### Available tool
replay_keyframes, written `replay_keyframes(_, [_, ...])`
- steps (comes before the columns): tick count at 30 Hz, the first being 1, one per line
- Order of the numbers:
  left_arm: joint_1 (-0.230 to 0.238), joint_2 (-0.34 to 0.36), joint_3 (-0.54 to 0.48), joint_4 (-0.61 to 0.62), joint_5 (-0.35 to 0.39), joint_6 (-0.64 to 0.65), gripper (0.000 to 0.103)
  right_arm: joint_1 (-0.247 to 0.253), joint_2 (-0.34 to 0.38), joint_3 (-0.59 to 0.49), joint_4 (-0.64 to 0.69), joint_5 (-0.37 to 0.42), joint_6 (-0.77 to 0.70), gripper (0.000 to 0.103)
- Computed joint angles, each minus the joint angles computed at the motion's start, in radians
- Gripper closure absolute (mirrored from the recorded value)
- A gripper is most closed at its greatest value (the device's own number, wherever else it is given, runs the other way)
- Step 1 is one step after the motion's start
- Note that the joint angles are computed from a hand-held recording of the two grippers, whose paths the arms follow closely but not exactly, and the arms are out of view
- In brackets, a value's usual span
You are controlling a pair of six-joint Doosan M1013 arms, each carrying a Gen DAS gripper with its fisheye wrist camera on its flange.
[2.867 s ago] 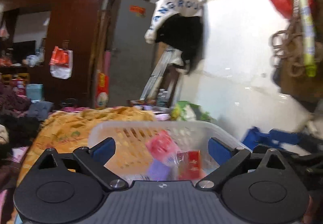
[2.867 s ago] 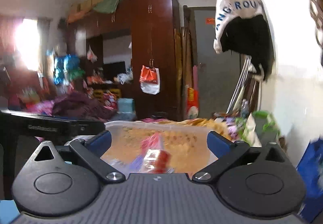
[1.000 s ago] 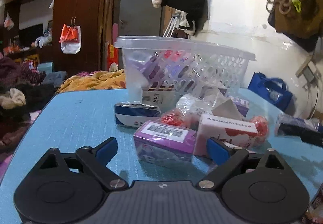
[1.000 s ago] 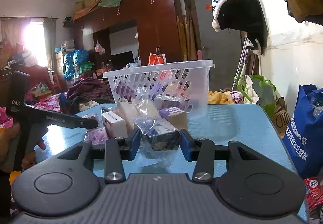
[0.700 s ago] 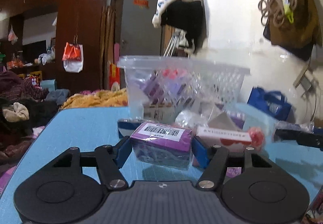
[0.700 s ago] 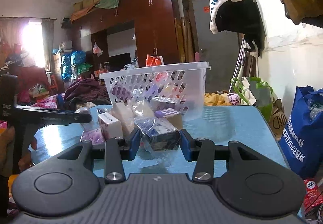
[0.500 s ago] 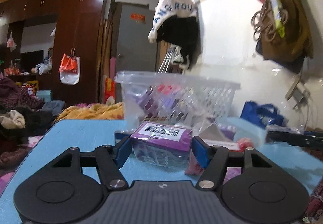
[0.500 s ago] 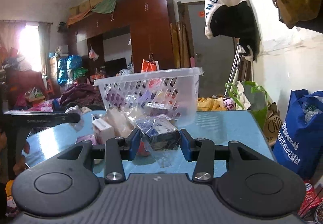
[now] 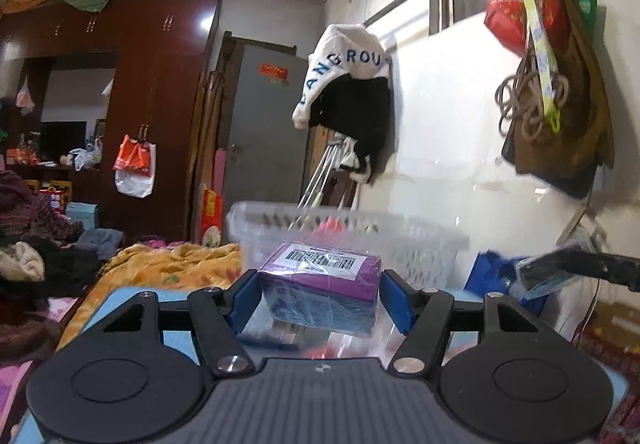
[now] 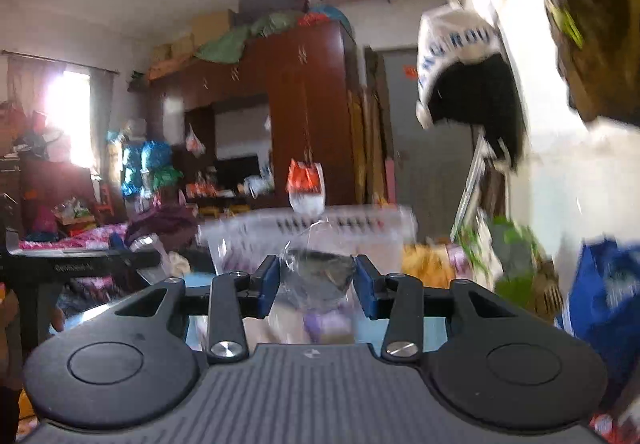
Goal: Organize objects
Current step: 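Grasp the purple barcode box with the left gripper while the right grasps a clear bag, then drop the purple box and clear bag into the white basket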
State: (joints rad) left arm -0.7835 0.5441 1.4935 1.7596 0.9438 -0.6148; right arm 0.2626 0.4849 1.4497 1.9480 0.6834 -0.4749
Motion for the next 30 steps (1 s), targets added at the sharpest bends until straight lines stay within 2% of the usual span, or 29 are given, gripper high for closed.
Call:
replay_keyframes(2, [0.016,0.001,-0.042,0.002,-0.025,0.047,0.035,0.015,0.017,-0.063,-0.032,-0.021,0.037,0.060])
replay_keyframes(5, [0.047,0.012,-0.129,-0.060,-0.088,0.141,0.035,0.039,0.060,-0.187,-0.163,-0.055,0.195,0.060])
replay_keyframes(7, [0.072,0.032,-0.204,-0.147,-0.129,0.235,0.035,0.060,0.091,-0.261,-0.235,-0.115,0.261,0.060])
replay_keyframes(11, [0.116,0.089,-0.347,-0.382,-0.172,0.479,0.034,0.089,0.169,-0.414,-0.496,-0.180,0.518,0.060])
replay_keyframes(13, [0.130,0.112,-0.381,-0.429,-0.166,0.510,0.027,0.106,0.204,-0.478,-0.709,-0.216,0.684,0.057])
replay_keyframes(14, [0.137,0.124,-0.399,-0.456,-0.160,0.537,0.014,0.114,0.218,-0.497,-0.778,-0.229,0.739,0.054])
replay_keyframes(15, [0.145,0.139,-0.421,-0.501,-0.152,0.576,0.009,0.117,0.223,-0.503,-0.823,-0.236,0.776,0.039])
replay_keyframes(16, [0.151,0.151,-0.441,-0.544,-0.143,0.609,0.010,0.116,0.222,-0.498,-0.823,-0.237,0.775,0.020])
replay_keyframes(17, [0.156,0.157,-0.447,-0.573,-0.138,0.625,0.010,0.114,0.215,-0.475,-0.770,-0.240,0.731,0.013])
replay_keyframes(18, [0.158,0.155,-0.437,-0.585,-0.145,0.619,0.010,0.108,0.200,-0.442,-0.698,-0.239,0.668,0.004])
replay_keyframes(20, [0.151,0.125,-0.369,-0.524,-0.182,0.542,0.010,0.094,0.157,-0.338,-0.494,-0.230,0.474,0.000])
replay_keyframes(21, [0.138,0.106,-0.325,-0.465,-0.181,0.484,0.010,0.086,0.138,-0.291,-0.435,-0.222,0.417,0.000])
replay_keyframes(23, [0.104,0.075,-0.249,-0.374,-0.148,0.389,0.010,0.074,0.109,-0.229,-0.474,-0.201,0.459,0.000])
replay_keyframes(25, [0.066,0.041,-0.162,-0.277,-0.136,0.283,0.004,0.055,0.099,-0.205,-0.590,-0.156,0.619,0.000])
replay_keyframes(28, [0.017,0.005,-0.052,-0.170,-0.156,0.111,0.004,0.022,0.086,-0.147,-0.550,-0.052,0.629,0.000])
replay_keyframes(30, [-0.015,0.003,-0.011,-0.113,-0.133,0.060,0.004,0.015,0.080,-0.130,-0.554,-0.031,0.610,0.000])
